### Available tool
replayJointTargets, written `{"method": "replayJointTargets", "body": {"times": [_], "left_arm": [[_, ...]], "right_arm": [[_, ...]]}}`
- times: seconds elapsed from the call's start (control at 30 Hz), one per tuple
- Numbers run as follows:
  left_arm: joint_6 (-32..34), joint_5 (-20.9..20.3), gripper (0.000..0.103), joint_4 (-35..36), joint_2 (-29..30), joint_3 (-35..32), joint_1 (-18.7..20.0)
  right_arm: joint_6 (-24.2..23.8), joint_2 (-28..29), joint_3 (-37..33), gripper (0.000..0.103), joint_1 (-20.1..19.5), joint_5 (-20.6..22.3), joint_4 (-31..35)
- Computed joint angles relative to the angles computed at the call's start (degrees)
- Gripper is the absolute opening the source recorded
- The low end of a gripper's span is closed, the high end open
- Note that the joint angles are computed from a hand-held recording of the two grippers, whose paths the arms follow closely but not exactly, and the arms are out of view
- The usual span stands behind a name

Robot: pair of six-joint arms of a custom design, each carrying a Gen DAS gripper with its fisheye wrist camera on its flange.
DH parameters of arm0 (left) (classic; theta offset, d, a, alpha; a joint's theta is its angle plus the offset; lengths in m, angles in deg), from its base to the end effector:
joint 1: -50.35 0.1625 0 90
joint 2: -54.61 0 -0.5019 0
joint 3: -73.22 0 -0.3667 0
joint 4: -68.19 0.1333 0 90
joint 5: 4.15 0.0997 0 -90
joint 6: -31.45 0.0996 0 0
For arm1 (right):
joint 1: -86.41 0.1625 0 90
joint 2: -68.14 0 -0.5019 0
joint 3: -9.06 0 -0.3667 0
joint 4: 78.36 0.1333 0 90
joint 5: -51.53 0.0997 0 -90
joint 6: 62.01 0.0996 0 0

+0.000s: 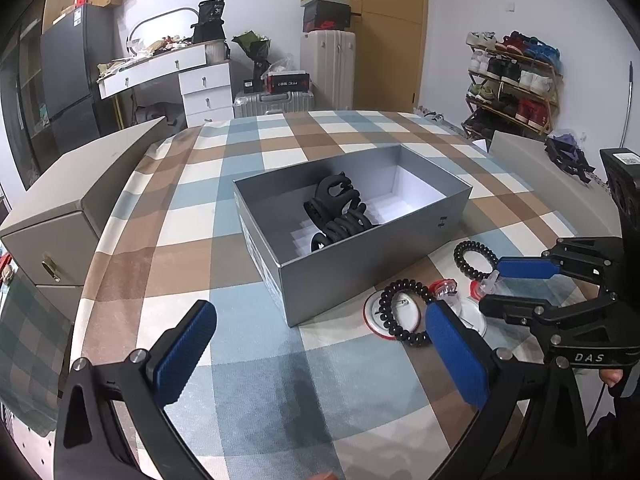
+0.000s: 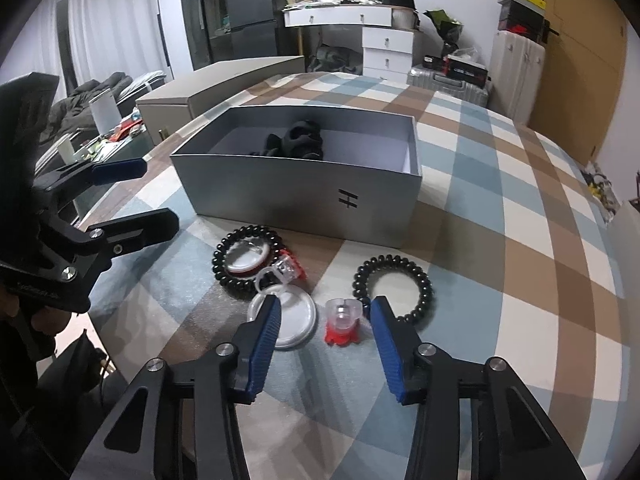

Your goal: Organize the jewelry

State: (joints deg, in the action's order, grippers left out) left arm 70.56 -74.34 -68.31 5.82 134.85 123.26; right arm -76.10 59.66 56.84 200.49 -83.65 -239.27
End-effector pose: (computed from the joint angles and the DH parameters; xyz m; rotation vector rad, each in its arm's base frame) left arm -0.0822 -0.8359 0.4359 1.1091 2.3702 -0.6888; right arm 0.4252 -0.7978 -0.0033 0.4972 -2.2673 0.7336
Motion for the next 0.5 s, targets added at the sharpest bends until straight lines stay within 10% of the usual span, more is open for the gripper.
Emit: {"method": "replayJointTargets", "body": {"times": [0.5], "left_arm": [[1.0, 0.8, 0.102, 0.2, -0.1, 1.1, -0.2]], "right_arm": [[-2.2, 0.5, -0.5, 0.018, 0.2, -1.1, -1.5]]}}
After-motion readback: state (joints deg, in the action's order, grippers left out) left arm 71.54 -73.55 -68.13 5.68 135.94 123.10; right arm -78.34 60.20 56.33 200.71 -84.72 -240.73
